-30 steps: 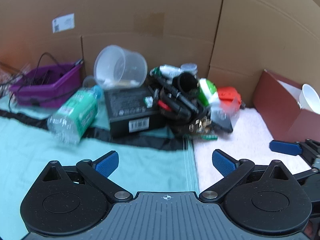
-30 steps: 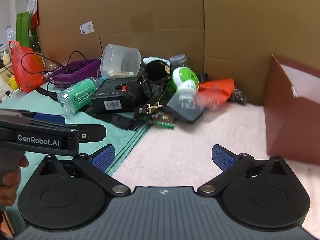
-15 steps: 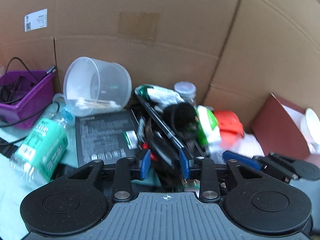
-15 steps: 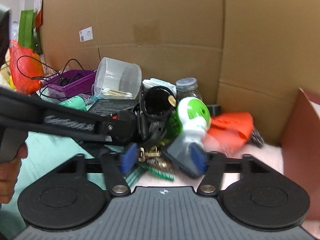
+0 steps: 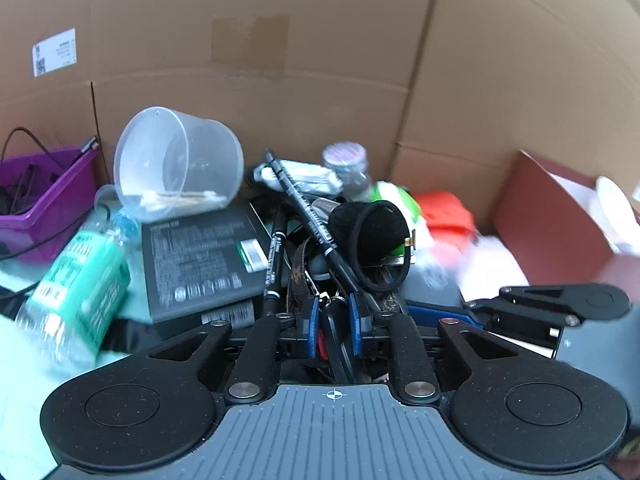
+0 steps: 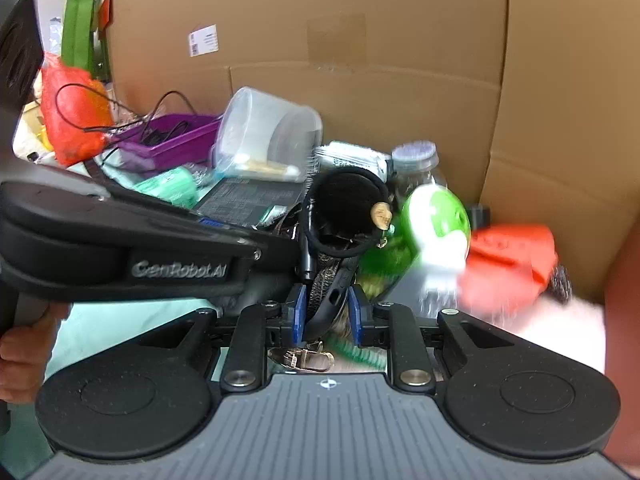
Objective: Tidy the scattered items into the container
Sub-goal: 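Grasp the black marker pen with the right gripper from the pile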
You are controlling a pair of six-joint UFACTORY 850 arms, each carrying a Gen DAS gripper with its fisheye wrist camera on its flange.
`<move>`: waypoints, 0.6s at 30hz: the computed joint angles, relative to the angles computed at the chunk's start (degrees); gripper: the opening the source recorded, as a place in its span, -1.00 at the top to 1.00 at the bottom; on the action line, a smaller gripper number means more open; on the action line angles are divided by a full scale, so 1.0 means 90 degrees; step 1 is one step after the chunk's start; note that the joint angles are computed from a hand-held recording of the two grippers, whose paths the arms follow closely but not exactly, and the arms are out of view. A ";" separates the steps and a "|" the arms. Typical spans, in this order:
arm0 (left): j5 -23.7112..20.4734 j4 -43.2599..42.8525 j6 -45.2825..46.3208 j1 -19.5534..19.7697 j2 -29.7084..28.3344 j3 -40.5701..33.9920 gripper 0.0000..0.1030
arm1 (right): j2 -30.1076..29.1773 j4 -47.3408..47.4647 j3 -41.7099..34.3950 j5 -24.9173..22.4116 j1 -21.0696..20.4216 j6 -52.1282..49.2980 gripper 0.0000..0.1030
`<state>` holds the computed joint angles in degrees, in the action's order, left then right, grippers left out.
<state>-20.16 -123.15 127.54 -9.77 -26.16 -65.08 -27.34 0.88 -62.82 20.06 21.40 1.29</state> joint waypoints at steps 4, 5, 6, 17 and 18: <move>-0.0256 0.0698 -0.0744 0.0136 0.0220 0.0359 0.65 | 0.0372 -0.1240 0.0523 -0.0001 -0.0130 0.1337 0.50; -0.0308 0.0748 -0.0848 0.0167 0.0264 0.0439 0.57 | 0.0453 -0.1410 0.0630 -0.0006 -0.0150 0.1581 0.50; -0.0314 0.0703 -0.0858 0.0188 0.0323 0.0529 0.52 | 0.0520 -0.1530 0.0722 0.0026 -0.0163 0.1753 0.49; -0.0645 0.0551 -0.0685 0.0244 0.0912 0.1296 -0.19 | 0.1340 0.1051 0.1792 0.0439 0.0057 -0.0033 0.40; -0.0704 0.0411 -0.0486 0.0222 0.0981 0.1381 -0.22 | 0.1426 0.1038 0.1882 0.0558 0.0080 -0.0095 0.40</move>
<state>-26.50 -119.45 123.16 -7.77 -17.33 -52.65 -14.51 10.22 -45.88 25.08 22.11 0.44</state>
